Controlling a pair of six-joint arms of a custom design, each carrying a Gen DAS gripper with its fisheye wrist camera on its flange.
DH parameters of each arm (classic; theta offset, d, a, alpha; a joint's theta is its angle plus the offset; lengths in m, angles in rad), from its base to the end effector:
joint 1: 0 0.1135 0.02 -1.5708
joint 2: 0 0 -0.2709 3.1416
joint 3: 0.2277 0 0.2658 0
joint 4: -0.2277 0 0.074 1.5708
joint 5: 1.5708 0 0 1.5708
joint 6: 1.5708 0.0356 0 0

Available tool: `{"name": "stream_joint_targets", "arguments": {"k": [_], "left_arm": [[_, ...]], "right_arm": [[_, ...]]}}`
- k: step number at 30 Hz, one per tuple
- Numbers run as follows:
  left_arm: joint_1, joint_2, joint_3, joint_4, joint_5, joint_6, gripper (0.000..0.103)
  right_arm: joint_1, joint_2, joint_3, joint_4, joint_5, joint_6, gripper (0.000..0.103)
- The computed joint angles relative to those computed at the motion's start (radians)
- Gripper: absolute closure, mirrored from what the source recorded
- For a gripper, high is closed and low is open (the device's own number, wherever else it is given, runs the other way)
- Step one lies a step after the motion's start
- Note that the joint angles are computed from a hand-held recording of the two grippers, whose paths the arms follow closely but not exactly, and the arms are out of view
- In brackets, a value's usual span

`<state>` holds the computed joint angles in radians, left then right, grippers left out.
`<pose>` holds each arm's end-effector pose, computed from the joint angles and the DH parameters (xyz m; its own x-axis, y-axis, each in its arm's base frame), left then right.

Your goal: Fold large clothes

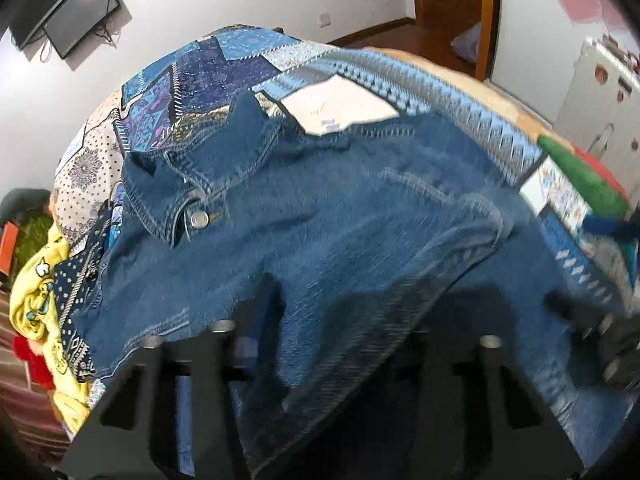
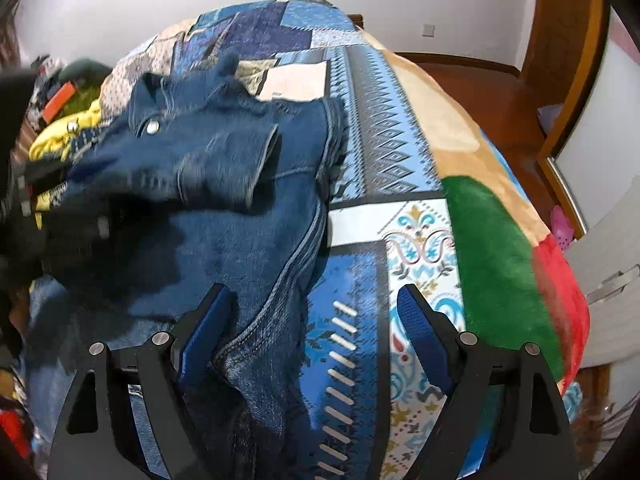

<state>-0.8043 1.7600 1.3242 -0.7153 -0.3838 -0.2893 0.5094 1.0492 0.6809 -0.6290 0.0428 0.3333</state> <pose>0.2694 -0.2606 0.2269 -0.7674 0.4157 -0.4881 0.3581 0.9094 0.2115 0.1820 0.0999 0.2191 -0.8458 -0.0980 -0.5245 -0.2013 0.9690 0.1435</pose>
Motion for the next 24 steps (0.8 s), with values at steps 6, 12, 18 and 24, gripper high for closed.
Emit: {"name": "stream_joint_targets", "arguments": {"k": [6,12,18,24], "left_arm": [[0.110,-0.196,-0.077,0.063,0.052,-0.088,0.091],[0.322,-0.484,-0.277,0.071,0.167,-0.155,0.091],[0.551,-0.655,-0.542,0.059,0.381,-0.144,0.083],[0.705,-0.798,-0.749,0.101,0.461,-0.136,0.060]], "right_arm": [[-0.019,-0.002,-0.006,-0.003,-0.016,-0.004,0.020],[0.030,0.014,0.010,-0.018,0.039,0.018,0.020],[0.050,0.023,0.004,-0.013,0.045,0.072,0.020],[0.080,0.025,0.013,-0.040,0.083,0.115,0.020]]}}
